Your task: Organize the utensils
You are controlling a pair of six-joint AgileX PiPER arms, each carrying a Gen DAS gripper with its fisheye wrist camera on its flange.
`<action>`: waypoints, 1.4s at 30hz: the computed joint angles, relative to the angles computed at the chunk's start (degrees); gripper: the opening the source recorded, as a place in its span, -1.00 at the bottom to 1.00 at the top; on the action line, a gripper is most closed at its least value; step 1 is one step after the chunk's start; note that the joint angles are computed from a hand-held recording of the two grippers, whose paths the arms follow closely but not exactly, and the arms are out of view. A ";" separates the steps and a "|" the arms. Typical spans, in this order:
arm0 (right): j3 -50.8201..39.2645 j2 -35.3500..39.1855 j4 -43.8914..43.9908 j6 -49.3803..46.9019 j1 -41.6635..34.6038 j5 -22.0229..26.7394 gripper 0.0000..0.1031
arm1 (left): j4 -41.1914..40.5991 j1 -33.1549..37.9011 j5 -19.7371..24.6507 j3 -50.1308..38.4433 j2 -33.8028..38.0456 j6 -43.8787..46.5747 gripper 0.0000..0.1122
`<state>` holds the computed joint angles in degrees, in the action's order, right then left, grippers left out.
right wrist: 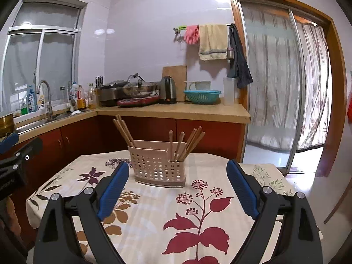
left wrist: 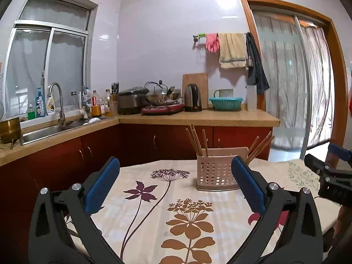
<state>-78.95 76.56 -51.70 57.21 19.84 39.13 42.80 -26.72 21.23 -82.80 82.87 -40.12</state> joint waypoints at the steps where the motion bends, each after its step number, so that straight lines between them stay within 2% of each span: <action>1: 0.20 -0.49 -1.00 0.66 0.80 0.54 0.70 | 0.76 -0.07 -0.03 0.57 -0.77 -0.91 0.76; 6: 1.16 -2.59 -3.62 3.00 3.20 1.65 0.71 | 4.43 -0.53 0.17 3.33 -3.79 -4.30 0.76; 13: 1.94 -3.57 -5.13 4.89 4.20 1.68 0.71 | 3.49 -0.32 0.21 4.59 -5.03 -4.02 0.76; 42: 3.09 -4.09 -5.29 5.64 3.68 1.20 0.71 | 6.82 -1.31 0.42 5.43 -5.19 -7.53 0.76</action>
